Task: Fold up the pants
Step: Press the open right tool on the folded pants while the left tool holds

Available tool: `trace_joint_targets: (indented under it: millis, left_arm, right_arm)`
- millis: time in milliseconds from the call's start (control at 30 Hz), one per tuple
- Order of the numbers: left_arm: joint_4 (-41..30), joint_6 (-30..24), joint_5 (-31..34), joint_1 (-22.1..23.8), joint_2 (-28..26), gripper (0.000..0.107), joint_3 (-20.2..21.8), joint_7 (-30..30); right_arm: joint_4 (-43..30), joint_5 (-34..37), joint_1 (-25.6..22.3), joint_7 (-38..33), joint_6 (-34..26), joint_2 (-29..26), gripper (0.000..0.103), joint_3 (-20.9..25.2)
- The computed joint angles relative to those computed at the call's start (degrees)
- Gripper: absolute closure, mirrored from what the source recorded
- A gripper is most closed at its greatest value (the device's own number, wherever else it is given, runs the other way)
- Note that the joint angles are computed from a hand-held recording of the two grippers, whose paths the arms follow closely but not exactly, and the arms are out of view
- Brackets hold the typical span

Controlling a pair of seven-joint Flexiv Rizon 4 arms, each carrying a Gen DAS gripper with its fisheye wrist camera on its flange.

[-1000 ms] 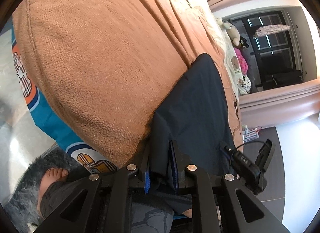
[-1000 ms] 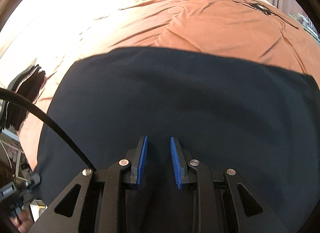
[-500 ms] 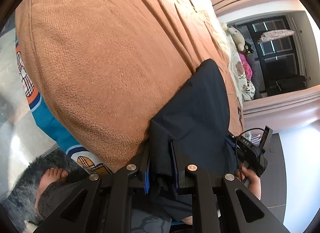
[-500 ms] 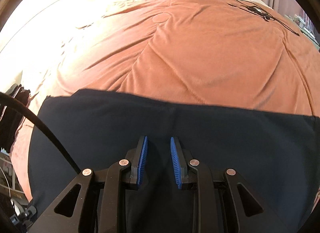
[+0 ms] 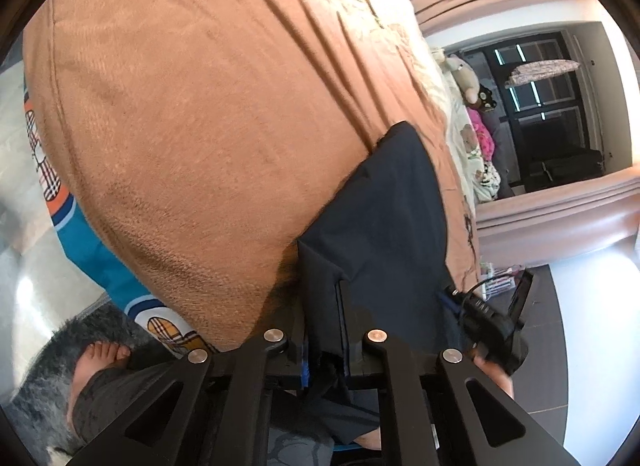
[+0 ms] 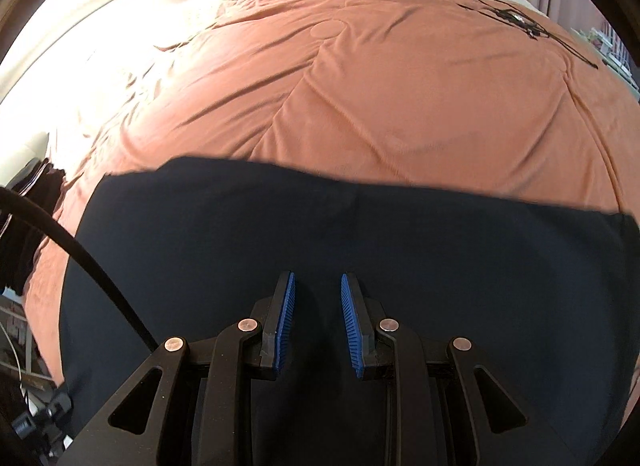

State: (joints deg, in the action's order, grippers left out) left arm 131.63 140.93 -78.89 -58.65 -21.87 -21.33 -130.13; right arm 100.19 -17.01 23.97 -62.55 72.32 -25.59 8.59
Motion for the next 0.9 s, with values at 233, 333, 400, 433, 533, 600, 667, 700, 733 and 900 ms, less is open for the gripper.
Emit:
trace_joint_targets:
  millis: [233,333,400,433,533,600,667,700,733,900]
  left_arm:
    - [-0.75,1.69,0.57,-0.23,0.6,0.098,0.16,2.31]
    - [-1.37,2.36,0.18,-0.31,0.79,0.098,0.01,3.94]
    - [-1.68,2.72,0.06,-0.31,0.85,0.098,-0.1,4.54]
    - [-1.84,2.89,0.0,-0.31,0.91,0.098,-0.14,4.94]
    - [-2.79,3.56,-0.63,-0.35,1.09,0.099,-0.29,7.09]
    - [-3.52,3.78,-1.13,-0.29,1.26,0.099,-0.46,8.89]
    - [-4.57,4.07,-1.79,-0.26,1.46,0.099,-0.66,11.4]
    - [-4.93,4.24,-2.1,-0.25,1.52,0.099,-0.76,12.37]
    - [-5.25,4.43,-2.36,-0.24,1.61,0.099,-0.84,13.35]
    - [-6.28,4.19,-1.32,0.38,2.0,0.099,-0.79,16.04]
  right_arm:
    - [9.31,-2.19,1.71,3.3,5.0,4.83,0.081,-0.94]
    - [12.98,-2.97,1.89,4.93,6.97,6.76,0.081,-0.74]
    - [14.95,-3.38,1.96,5.88,8.19,7.8,0.081,-0.58]
    - [16.23,-4.18,2.42,6.91,9.17,8.38,0.081,-1.08]
    - [20.07,-7.29,3.72,9.99,12.05,10.17,0.081,-2.8]
    - [22.44,-9.55,4.21,12.01,14.1,11.32,0.081,-4.04]
    - [24.37,-9.36,3.31,12.73,16.11,12.13,0.081,-3.17]
    - [24.67,-8.12,2.18,11.89,16.34,12.34,0.081,-1.66]
    - [25.0,-6.02,0.6,10.42,16.59,12.61,0.081,0.63]
    - [24.72,4.74,-5.82,1.03,15.04,13.22,0.081,10.06]
